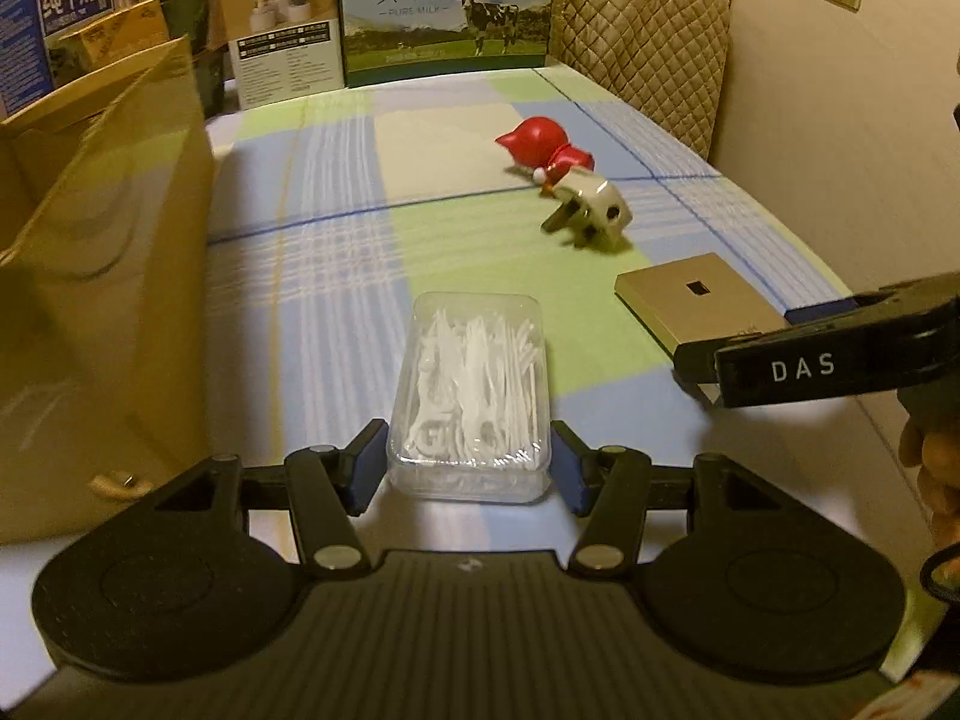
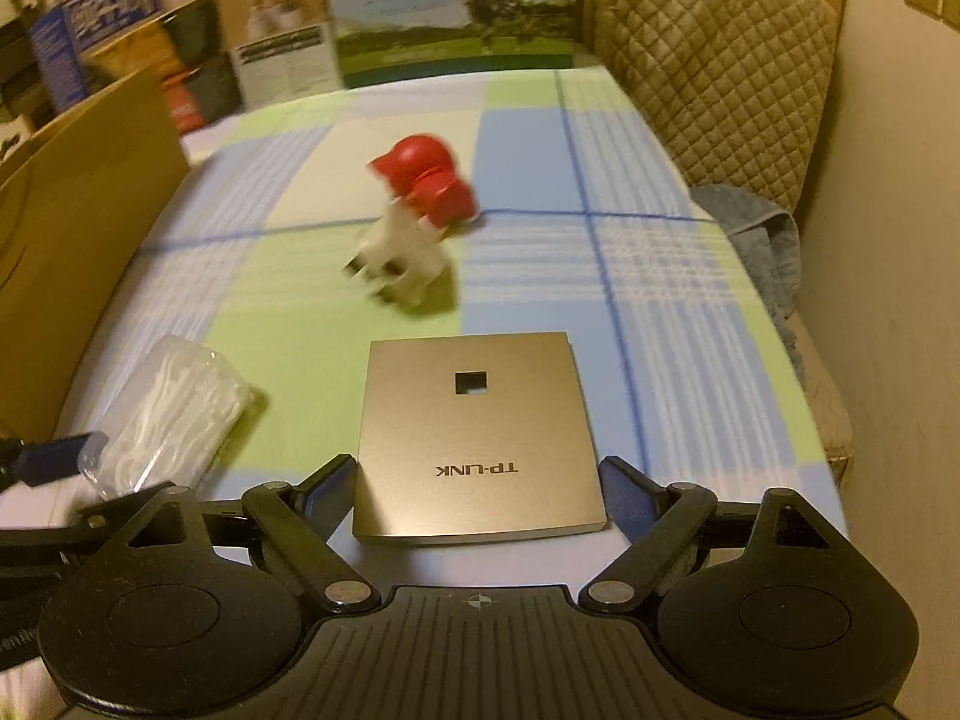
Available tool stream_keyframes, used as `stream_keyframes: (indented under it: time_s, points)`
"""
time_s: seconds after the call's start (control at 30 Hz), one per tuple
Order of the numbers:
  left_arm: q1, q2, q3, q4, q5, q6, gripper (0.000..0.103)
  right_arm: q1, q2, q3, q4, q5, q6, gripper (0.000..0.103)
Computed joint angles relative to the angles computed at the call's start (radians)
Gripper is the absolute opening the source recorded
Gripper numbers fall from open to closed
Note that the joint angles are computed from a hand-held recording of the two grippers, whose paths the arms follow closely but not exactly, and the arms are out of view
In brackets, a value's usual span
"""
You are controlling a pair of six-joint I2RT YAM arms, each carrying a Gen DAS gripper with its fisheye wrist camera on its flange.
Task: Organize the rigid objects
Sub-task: 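Close the right tool on the gold TP-Link card and lift it, then carry the toothpick box and TP-Link card toward the cardboard box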
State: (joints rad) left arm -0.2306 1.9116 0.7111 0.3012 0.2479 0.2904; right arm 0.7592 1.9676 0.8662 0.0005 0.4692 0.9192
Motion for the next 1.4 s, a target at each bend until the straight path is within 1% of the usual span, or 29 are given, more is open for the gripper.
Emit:
stream_keyframes:
  time_s: [0.03,0.1,0.23,0.33,0.53,0.6,0.73,0.8,0.9,0.93,1.17,1.3,1.4]
  points:
    - [0.007,-0.009,-0.014,0.008,0.003,0.008,0.053,0.012,0.006,0.006,0.0,0.006,-0.005,0.084]
    - [0.02,-0.019,-0.03,0.017,0.009,0.021,0.057,0.013,0.028,0.027,0.004,0.008,-0.036,0.086]
    - [0.023,-0.018,-0.016,0.009,0.015,0.018,0.06,-0.012,0.056,0.038,0.044,0.014,-0.054,0.087]
    - [0.011,-0.002,0.007,0.011,0.019,0.021,0.063,-0.018,0.073,0.058,0.035,0.018,-0.093,0.087]
    - [-0.014,0.051,0.076,-0.013,0.011,0.019,0.063,-0.021,0.08,0.058,0.041,0.02,-0.104,0.086]
    - [-0.019,0.063,0.092,-0.018,0.009,0.031,0.063,-0.021,0.083,0.063,0.042,0.024,-0.106,0.083]
    - [-0.026,0.075,0.107,-0.028,0.007,0.055,0.063,-0.023,0.088,0.074,0.033,0.024,-0.106,0.083]
    - [-0.029,0.083,0.117,-0.041,0.006,0.063,0.061,-0.025,0.087,0.074,0.033,0.022,-0.108,0.083]
    - [-0.034,0.09,0.122,-0.047,-0.007,0.064,0.053,-0.024,0.089,0.078,0.026,0.024,-0.102,0.083]
    - [-0.033,0.089,0.119,-0.044,-0.01,0.063,0.052,-0.023,0.088,0.078,0.024,0.025,-0.097,0.083]
    - [-0.017,0.055,0.104,-0.075,0.009,0.058,0.052,-0.016,0.061,0.045,0.04,0.033,-0.028,0.083]
    - [-0.007,0.015,0.076,-0.089,0.016,0.06,0.052,0.003,0.035,0.029,0.033,0.044,0.004,0.083]
    - [0.004,-0.03,0.048,-0.102,0.024,0.059,0.052,0.026,0.013,0.023,0.011,0.073,0.031,0.083]
